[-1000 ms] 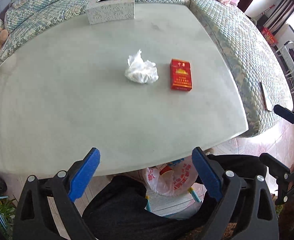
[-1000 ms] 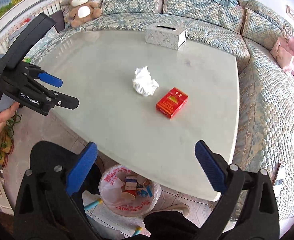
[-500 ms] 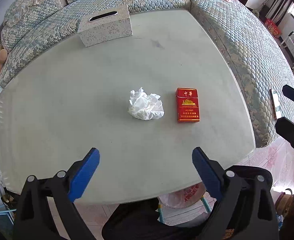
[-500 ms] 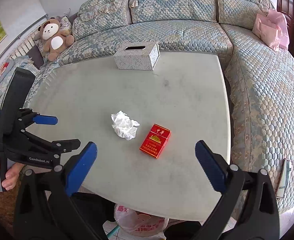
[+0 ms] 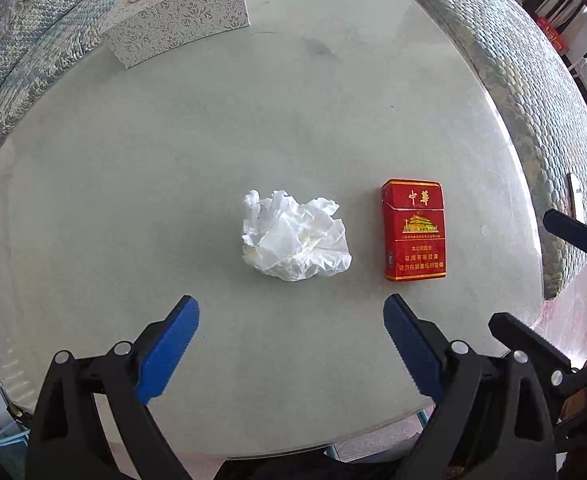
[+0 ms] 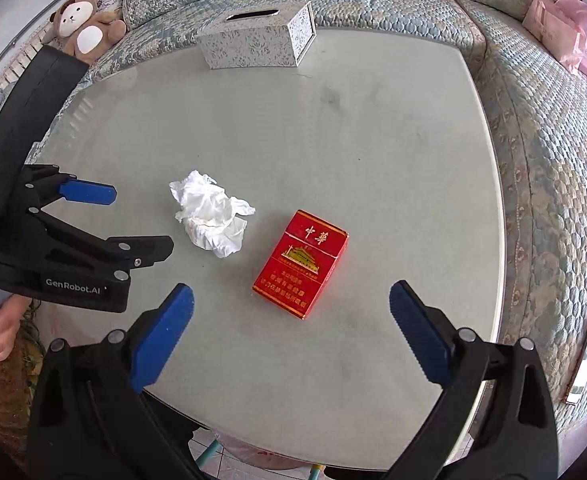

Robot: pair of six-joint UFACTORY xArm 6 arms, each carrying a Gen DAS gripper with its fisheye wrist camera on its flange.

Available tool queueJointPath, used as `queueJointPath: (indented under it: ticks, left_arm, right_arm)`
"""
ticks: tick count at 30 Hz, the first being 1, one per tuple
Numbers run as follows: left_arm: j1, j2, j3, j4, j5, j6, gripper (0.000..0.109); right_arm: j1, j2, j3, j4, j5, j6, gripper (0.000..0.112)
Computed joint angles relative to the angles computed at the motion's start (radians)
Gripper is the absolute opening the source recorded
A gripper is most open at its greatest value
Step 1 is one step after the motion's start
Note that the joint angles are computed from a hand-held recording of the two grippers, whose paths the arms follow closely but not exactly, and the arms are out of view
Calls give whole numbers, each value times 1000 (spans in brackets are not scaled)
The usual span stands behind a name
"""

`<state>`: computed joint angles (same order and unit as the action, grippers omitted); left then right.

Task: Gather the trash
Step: 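Grasp the white tissue with the left tool while the right tool grasps the red cigarette pack, then carry the tissue and cigarette pack over the trash bin with both tools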

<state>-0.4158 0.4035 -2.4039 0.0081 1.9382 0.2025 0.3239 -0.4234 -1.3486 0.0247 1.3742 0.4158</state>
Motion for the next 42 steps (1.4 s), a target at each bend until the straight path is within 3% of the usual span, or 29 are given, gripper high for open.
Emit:
queueJointPath:
  ticks: [22, 25, 32, 42]
  left_arm:
    - [-19, 29, 190, 37, -168, 36, 91]
    - [-20, 10, 238, 39, -196, 34, 89]
    - [-15, 7, 280, 34, -197, 26, 69]
    - [-11, -54, 343, -18, -199, -18, 32]
  right_arm:
    - [3, 91, 172, -35, -154, 15, 96]
    - [7, 93, 181, -54, -166, 9, 86]
    - [33, 85, 194, -117, -175, 11, 63]
    - [60, 48, 198, -135, -162, -6, 59]
